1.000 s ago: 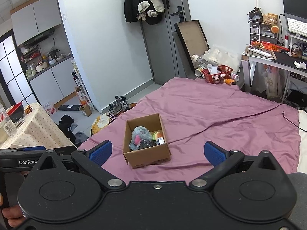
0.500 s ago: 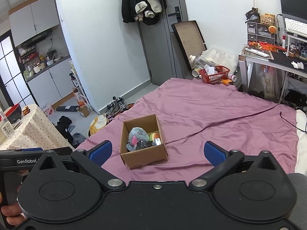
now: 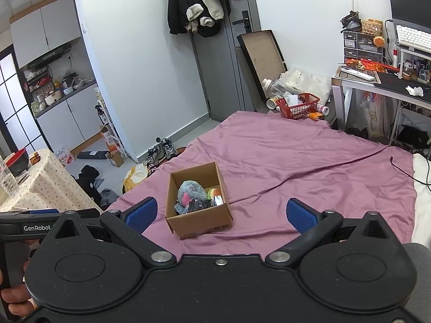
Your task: Organize soft objects
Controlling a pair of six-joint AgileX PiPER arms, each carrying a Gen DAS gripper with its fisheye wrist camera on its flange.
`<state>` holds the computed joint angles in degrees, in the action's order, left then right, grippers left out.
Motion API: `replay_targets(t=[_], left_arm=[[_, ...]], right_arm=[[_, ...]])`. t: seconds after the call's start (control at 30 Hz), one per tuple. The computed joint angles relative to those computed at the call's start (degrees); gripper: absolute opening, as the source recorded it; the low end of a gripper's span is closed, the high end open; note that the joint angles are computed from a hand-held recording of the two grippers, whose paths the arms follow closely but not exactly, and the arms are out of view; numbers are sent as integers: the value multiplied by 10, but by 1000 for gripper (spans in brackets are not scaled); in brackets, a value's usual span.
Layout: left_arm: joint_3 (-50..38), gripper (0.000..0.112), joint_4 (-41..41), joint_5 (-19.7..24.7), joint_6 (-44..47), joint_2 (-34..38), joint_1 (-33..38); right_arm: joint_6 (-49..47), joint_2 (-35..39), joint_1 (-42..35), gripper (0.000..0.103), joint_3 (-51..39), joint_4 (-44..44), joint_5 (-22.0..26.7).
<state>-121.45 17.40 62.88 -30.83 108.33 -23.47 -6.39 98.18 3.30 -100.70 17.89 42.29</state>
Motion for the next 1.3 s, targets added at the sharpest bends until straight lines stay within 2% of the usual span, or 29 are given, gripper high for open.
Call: replay_targets(t=[0.7, 1.17, 1.3], left_arm=[[-10, 103, -1, 7, 0, 7, -1], [36, 103, 10, -16, -26, -9, -8], [18, 103, 28, 4, -47, 5, -18]], right_arm=[[-1, 5, -1, 103, -6, -3, 6], [-18, 6, -4, 103, -3, 11, 4], [-32, 9, -4, 103, 2, 20, -8]])
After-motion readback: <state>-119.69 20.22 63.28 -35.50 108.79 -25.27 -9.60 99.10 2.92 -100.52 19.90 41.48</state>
